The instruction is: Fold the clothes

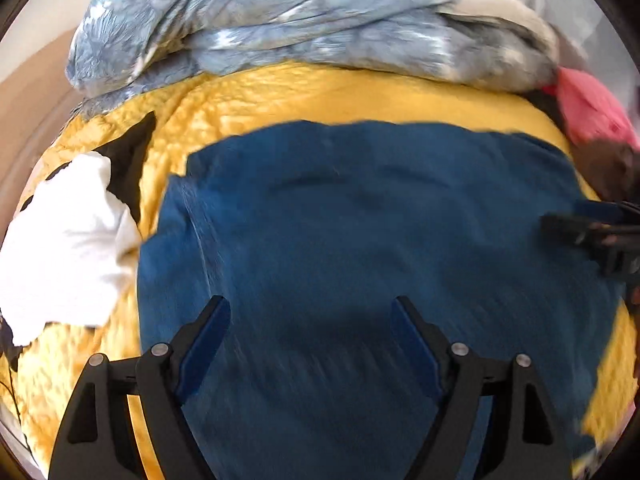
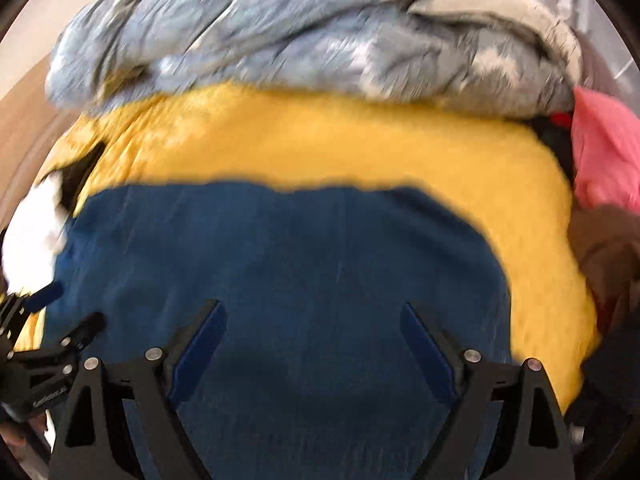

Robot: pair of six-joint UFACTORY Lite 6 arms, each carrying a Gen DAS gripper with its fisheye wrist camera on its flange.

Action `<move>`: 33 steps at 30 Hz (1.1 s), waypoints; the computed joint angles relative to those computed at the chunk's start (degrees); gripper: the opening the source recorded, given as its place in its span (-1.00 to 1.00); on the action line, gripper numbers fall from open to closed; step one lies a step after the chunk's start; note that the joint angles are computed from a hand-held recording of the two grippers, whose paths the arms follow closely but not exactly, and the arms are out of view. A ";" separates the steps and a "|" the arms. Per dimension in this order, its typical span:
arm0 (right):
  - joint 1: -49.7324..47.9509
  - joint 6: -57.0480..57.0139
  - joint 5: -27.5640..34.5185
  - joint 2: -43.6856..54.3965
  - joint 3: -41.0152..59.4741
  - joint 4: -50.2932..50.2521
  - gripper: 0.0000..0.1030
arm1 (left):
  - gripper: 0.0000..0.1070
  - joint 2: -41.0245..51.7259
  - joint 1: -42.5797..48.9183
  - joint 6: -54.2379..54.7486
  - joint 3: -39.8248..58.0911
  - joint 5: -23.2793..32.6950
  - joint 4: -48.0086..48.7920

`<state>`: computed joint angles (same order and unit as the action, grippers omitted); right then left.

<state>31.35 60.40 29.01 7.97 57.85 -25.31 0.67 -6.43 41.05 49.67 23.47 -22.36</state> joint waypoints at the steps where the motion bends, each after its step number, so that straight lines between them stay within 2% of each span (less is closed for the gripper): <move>1: 1.91 -0.53 0.79 -2.11 -2.24 1.37 0.75 | 0.57 -3.81 0.20 2.50 -2.88 1.45 -1.48; 3: 6.73 2.80 2.18 -5.76 -6.07 1.00 0.75 | 0.57 -13.81 1.55 11.58 -10.69 4.75 -7.91; 6: 15.66 9.01 3.45 -12.38 -11.87 0.26 0.75 | 0.58 -24.23 3.14 15.54 -19.13 9.22 -7.85; 7: 19.18 12.66 4.16 -14.65 -13.56 -1.27 0.75 | 0.58 -24.94 2.59 14.54 -21.00 8.49 -6.03; 9: 27.57 23.18 6.67 -16.68 -15.75 -8.00 0.75 | 0.60 -22.26 -0.14 10.71 -23.63 3.38 -0.62; 10: 29.97 26.13 7.59 -15.61 -15.91 -9.99 0.75 | 0.63 -20.68 -0.35 12.27 -23.95 1.41 -1.27; 14: 30.53 27.43 0.66 -6.03 -18.25 -7.87 0.75 | 0.63 -18.34 2.03 16.85 -22.50 2.00 -5.88; 16: 32.56 33.29 1.24 -5.59 -18.86 -13.28 0.77 | 0.63 -20.20 1.40 14.44 -23.23 1.20 -3.96; 17: 32.83 32.75 1.81 -6.11 -18.77 -12.81 0.77 | 0.63 -20.63 2.88 16.84 -22.57 2.86 -6.10; 19: 32.70 30.61 2.69 -10.22 -19.89 -10.65 0.77 | 0.61 -21.43 7.11 22.36 -20.87 6.85 -11.34; 21: 32.74 33.44 3.19 -18.93 -23.76 -12.26 0.77 | 0.61 -21.86 14.38 29.70 -18.06 12.87 -19.22; 24: 33.69 41.18 10.53 -35.62 -29.78 -17.24 0.77 | 0.61 -19.83 27.90 37.03 -12.69 22.07 -32.14; 27: 31.15 43.66 19.78 -49.29 -33.83 -18.73 0.77 | 0.63 -15.56 35.05 35.09 -8.99 22.99 -39.08; 28: 28.23 42.65 20.43 -51.85 -34.59 -17.98 0.77 | 0.63 -13.90 35.72 33.92 -7.70 22.74 -39.29; 31: 16.51 34.13 16.56 -58.04 -37.80 -11.53 0.77 | 0.63 -10.04 35.35 31.19 -5.19 20.70 -37.35; 33: 9.85 27.37 14.22 -59.75 -38.98 -7.73 0.77 | 0.63 -7.09 32.88 30.65 -3.78 17.34 -36.51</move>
